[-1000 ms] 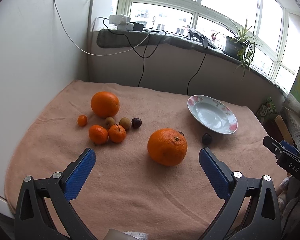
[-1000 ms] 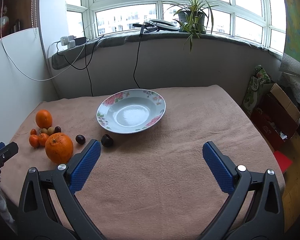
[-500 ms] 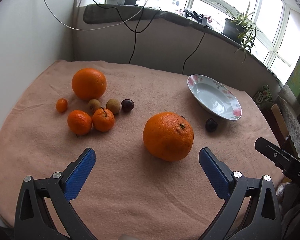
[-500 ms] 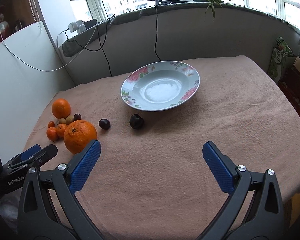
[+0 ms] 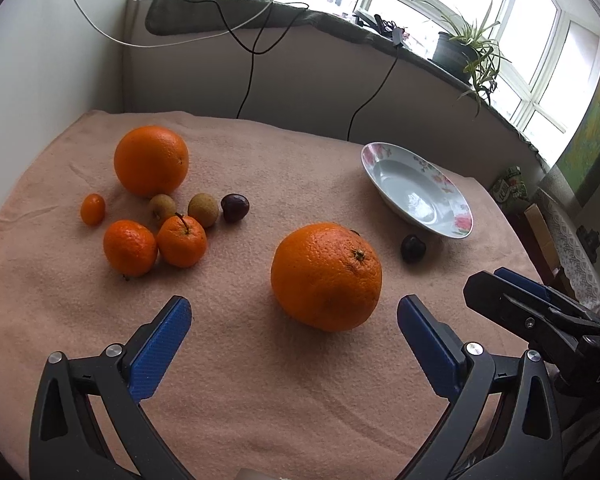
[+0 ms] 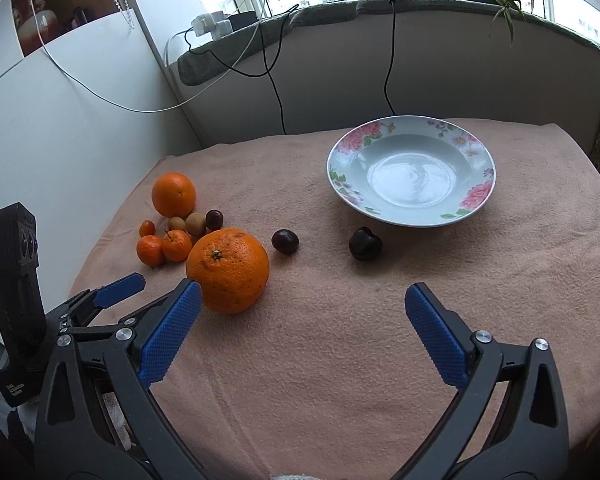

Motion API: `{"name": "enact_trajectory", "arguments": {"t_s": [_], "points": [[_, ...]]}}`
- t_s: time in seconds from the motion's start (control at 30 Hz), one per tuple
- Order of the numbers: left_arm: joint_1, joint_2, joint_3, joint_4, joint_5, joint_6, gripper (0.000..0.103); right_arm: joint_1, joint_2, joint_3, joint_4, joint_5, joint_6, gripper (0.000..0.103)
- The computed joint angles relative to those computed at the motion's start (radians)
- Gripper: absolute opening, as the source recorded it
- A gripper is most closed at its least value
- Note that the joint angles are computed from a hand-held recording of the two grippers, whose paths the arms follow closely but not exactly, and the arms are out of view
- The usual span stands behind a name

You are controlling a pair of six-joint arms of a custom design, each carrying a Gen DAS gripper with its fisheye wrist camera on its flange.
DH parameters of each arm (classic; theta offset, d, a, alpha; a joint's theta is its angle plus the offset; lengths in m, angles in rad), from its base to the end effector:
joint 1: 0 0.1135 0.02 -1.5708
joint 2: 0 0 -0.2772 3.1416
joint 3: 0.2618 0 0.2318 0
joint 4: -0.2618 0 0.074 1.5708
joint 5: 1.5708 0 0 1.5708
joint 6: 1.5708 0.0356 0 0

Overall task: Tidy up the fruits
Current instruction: 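Move the right tool toward the large orange and open it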

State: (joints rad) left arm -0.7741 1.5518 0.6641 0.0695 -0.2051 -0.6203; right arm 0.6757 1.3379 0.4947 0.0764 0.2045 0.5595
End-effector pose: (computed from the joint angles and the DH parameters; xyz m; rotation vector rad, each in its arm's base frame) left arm 0.2031 -0.1885 0.1754 0.0873 2.4068 -0.4207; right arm 0.1825 0.1370 0.1804 -0.0341 2.3489 0.3815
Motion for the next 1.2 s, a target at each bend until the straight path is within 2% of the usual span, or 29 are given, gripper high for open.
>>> {"name": "enact_trajectory", "arguments": {"t_s": [0.2,0.33,0.47,0.57,0.67,0.83,0.9,1.1,1.2], "points": [[0.021,0.002,-0.019,0.017,0.028,-0.008,0.102,-0.044,0.078,0.026,0.058,-0.106,0.005,0.103],[0.067,-0.009,-0.060,0.065,0.121,-0.013,0.102,-0.048,0.115,0.036,0.085,-0.118,0.004,0.103],[0.067,-0.017,-0.075,0.068,0.102,0.008,0.094,-0.079,0.143,0.041,0.115,-0.166,0.010,0.103],[0.057,-0.006,-0.076,0.072,0.103,0.034,0.093,-0.093,0.171,0.052,0.133,-0.198,0.008,0.103],[0.050,0.010,-0.070,0.074,0.110,0.051,0.088,-0.095,0.205,0.068,0.144,-0.220,0.002,0.098],[0.047,0.024,-0.058,0.078,0.106,0.076,0.086,-0.118,0.243,0.059,0.189,-0.271,0.007,0.095],[0.055,0.026,-0.059,0.084,0.123,0.083,0.080,-0.144,0.250,0.044,0.212,-0.307,0.013,0.092],[0.053,0.039,-0.047,0.098,0.147,0.113,0.076,-0.203,0.281,0.019,0.279,-0.404,0.038,0.090],[0.051,0.060,-0.025,0.098,0.143,0.137,0.076,-0.192,0.306,0.045,0.269,-0.408,0.034,0.088]]}}
